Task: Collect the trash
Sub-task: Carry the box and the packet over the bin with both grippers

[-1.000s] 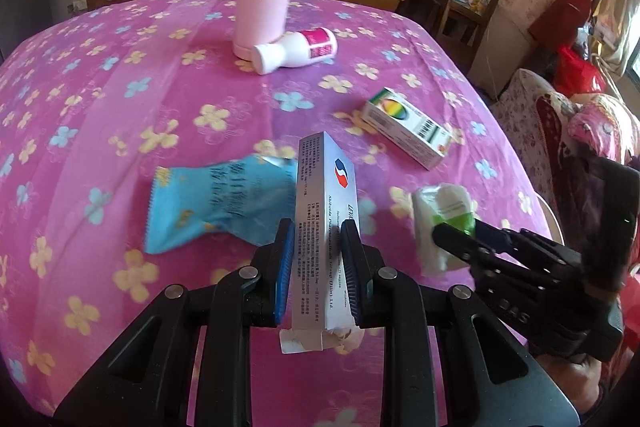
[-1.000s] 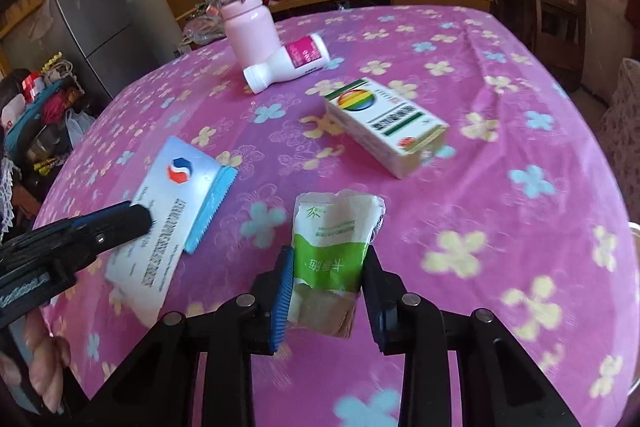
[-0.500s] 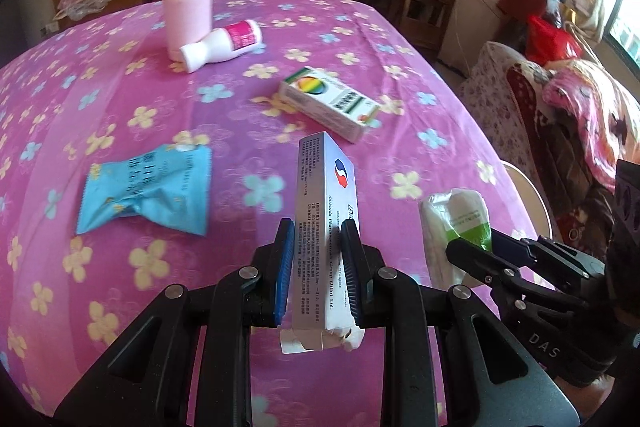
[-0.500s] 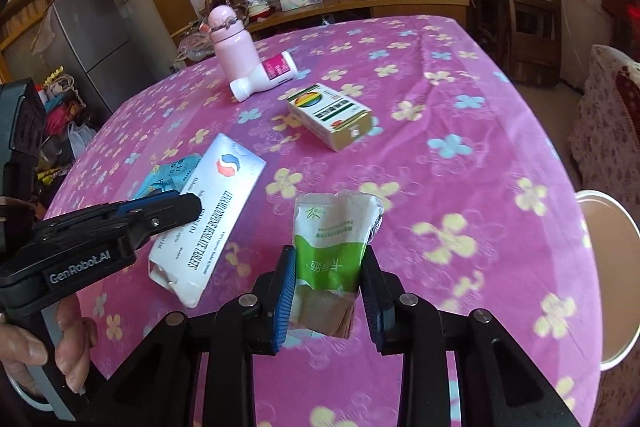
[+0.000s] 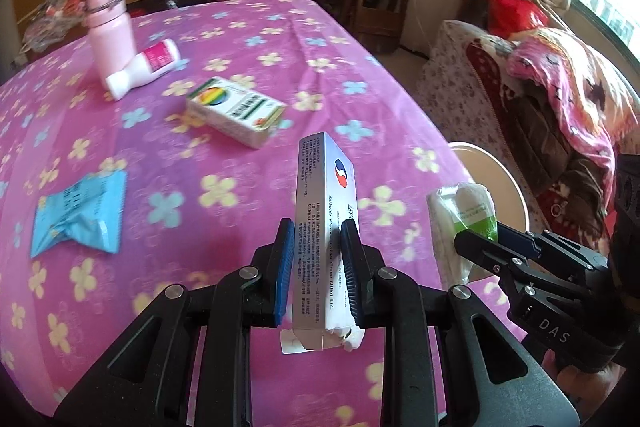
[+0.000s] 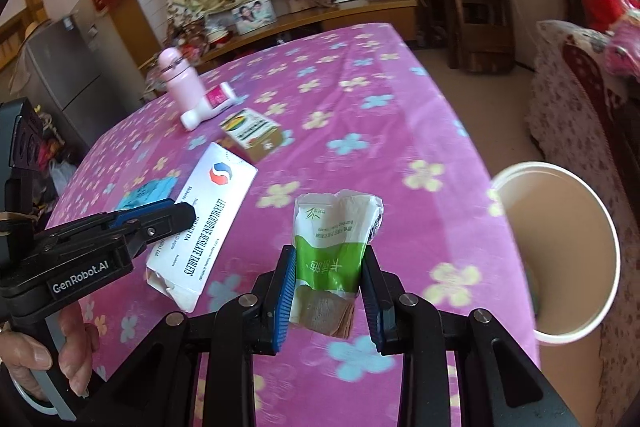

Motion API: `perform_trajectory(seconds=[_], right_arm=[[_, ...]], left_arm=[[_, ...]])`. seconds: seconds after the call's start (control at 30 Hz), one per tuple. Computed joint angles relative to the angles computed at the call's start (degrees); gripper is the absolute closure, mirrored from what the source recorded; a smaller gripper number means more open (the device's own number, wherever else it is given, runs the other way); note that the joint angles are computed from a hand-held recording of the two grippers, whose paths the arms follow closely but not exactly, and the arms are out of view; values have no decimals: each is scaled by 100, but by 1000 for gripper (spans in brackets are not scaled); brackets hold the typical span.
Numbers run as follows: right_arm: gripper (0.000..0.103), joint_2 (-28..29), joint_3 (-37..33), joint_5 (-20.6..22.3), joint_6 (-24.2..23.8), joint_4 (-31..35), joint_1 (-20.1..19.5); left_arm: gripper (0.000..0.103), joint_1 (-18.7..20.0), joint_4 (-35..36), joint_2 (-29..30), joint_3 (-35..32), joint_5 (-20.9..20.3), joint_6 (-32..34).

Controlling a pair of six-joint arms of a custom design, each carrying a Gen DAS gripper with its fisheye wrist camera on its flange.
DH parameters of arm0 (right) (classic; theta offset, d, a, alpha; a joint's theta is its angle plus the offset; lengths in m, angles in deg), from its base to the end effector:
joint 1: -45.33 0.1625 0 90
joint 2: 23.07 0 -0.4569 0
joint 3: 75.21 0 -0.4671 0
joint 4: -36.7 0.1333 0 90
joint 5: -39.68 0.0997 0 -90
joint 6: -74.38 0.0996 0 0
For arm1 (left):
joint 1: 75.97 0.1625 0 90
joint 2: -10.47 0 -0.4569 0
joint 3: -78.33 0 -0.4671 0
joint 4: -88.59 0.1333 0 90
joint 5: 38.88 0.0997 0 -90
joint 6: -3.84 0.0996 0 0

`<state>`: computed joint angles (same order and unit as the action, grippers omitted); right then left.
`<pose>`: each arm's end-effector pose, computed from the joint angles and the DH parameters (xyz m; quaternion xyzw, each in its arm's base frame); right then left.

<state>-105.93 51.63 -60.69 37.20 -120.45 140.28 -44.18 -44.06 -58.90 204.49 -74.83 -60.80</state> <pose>0.1601 -0.5112 0.2407 0.3337 -0.9169 0.1676 0.1406 -0.3116 -0.4448 0.1182 0.0063 0.8858 -0.3436 0.3120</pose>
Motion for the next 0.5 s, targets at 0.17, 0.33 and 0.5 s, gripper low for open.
perform_trajectory(seconds=[0.17,0.33,0.5], right_arm=[[73,-161,-114,-20,15,15,-245],[73,-297,-224,-51,29,-1,-478],[73,-342,-352,-129,79,-22,-707]], left_arm=[[82,50,-467,496,-342,-107,545],[82,115,-969,1004,-718,-292,1138],[82,183,-1367,1484,-1128,-483,1688]])
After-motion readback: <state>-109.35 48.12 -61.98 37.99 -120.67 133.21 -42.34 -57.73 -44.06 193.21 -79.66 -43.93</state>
